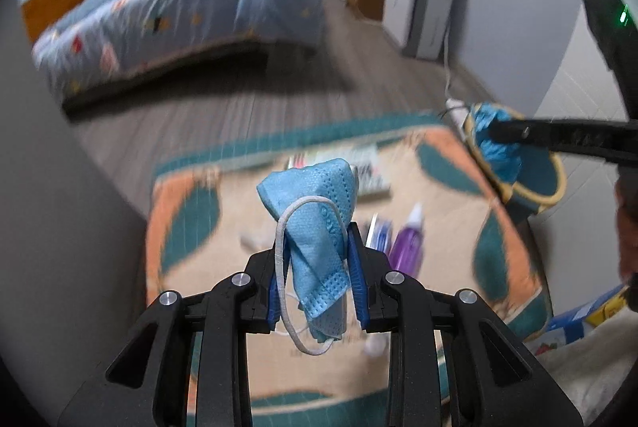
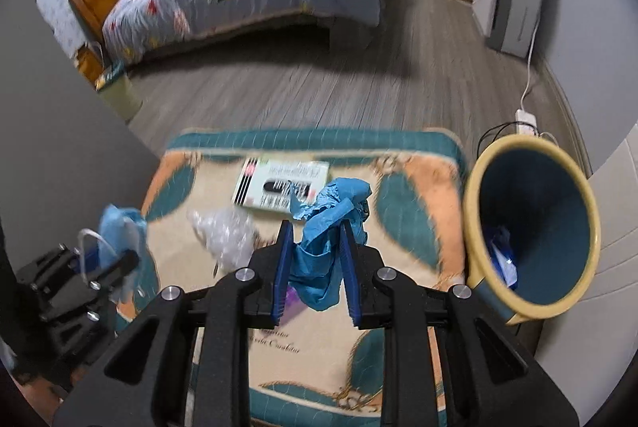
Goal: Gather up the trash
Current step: 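Carry the mask and blue glove over the bucket with both tools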
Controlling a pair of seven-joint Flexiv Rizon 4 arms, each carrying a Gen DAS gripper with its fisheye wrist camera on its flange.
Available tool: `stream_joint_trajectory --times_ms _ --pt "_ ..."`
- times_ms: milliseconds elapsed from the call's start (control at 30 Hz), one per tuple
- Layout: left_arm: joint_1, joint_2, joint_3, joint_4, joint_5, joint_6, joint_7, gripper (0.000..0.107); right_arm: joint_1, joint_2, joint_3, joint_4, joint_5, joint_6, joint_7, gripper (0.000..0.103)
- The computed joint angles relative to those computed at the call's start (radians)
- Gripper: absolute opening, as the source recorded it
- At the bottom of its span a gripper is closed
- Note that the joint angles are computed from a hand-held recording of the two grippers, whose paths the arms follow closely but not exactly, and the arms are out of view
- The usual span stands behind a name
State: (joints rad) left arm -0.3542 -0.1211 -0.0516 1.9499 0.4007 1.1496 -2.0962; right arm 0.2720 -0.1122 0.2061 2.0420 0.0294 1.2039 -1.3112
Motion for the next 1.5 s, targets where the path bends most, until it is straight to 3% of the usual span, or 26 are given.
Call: stream_joint_trajectory --times_ms 100,267,400,533,700,900,1233,1500 --pt "-0.002 -0.017 -0.01 -0.078 0.02 -0.03 0.05 0.029 -0.02 -0.003 -0.01 -0.015 0.021 0.0 -0.024 0.023" --pt "-0.014 -0.088 -0.004 -0.159 -0.001 -0.003 0.077 0.03 -0.054 -0.013 -0.022 -0.029 0.066 -0.01 -0.075 0.023" --pt "-0.016 -0.157 -0.004 -0.166 -0.086 0.08 0.087 0.03 -0.086 -0.023 -0.043 -0.025 0.061 -0.014 -0.089 0.023" --pt "-0.06 -0.206 0.019 -0.216 -0.101 0.073 0.147 0.03 -0.124 -0.032 -0.071 -0.027 0.041 -0.017 -0.091 0.023" --pt "-0.071 -0.258 -0.011 -0.228 -0.208 0.097 0.235 0.03 -0.176 -0.071 -0.108 -0.046 0.013 -0.019 -0.066 0.023" --pt "-0.121 -0.297 0.008 -0.26 -0.226 0.058 0.279 0.03 -0.246 -0.113 -0.101 -0.091 0.085 -0.055 -0.101 0.023" --pt "-0.168 -0.363 -0.004 -0.323 -0.258 0.036 0.32 0.03 -0.283 -0.146 -0.103 -0.098 0.097 -0.078 -0.092 0.023" --pt "-0.226 -0.482 -0.023 -0.48 -0.306 0.061 0.331 0.03 -0.304 -0.153 -0.089 -0.123 0.159 -0.106 -0.121 0.023"
